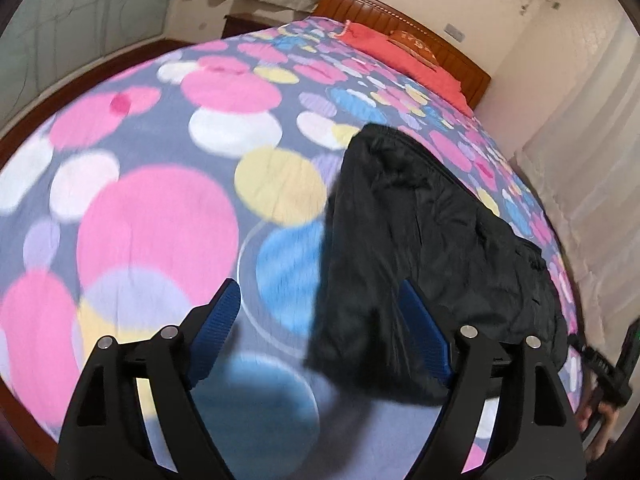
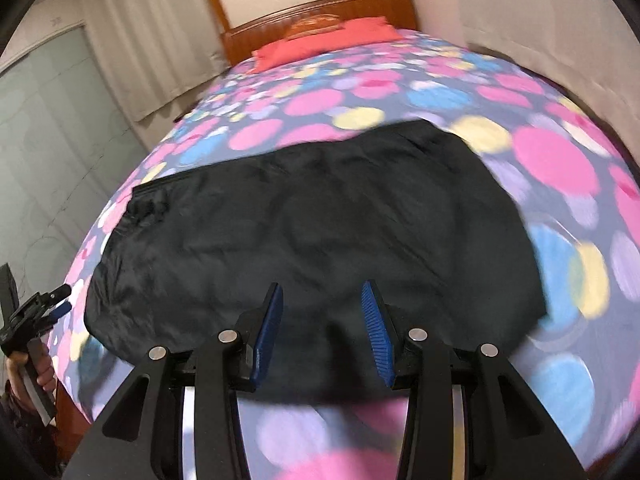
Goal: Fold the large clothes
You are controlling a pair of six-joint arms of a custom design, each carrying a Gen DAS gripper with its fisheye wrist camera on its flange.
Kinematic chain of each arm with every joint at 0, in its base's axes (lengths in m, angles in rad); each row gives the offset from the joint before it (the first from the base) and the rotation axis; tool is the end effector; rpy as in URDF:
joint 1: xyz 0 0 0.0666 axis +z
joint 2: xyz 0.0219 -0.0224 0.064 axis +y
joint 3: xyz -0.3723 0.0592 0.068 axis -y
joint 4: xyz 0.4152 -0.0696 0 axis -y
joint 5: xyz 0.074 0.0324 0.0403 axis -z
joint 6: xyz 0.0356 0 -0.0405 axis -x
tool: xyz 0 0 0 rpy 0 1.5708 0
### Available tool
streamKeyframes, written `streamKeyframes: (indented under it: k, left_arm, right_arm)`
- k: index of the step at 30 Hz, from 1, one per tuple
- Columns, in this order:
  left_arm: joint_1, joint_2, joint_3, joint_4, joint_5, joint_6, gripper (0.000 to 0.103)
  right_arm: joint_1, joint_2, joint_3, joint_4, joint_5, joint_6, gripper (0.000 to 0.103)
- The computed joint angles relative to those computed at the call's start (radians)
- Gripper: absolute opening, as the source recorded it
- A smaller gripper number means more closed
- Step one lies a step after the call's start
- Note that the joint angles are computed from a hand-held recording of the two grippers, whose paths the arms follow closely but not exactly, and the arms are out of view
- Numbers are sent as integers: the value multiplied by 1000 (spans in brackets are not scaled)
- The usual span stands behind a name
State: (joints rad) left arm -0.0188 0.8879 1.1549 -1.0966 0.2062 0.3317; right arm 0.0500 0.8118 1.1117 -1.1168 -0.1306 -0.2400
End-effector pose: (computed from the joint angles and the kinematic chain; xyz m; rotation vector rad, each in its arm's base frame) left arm 0.3133 -0.0136 0.4914 -0.2805 2.4012 -0.4097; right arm 0.2858 0.0185 0.4904 0.1657 2.3930 0.2923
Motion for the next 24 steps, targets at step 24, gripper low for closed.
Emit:
streamKeyframes:
  k: [24]
  left_arm:
    - [-46,328,167,3,199,-87,81]
  right_arm:
    - [224,305,71,109,274,-31,43]
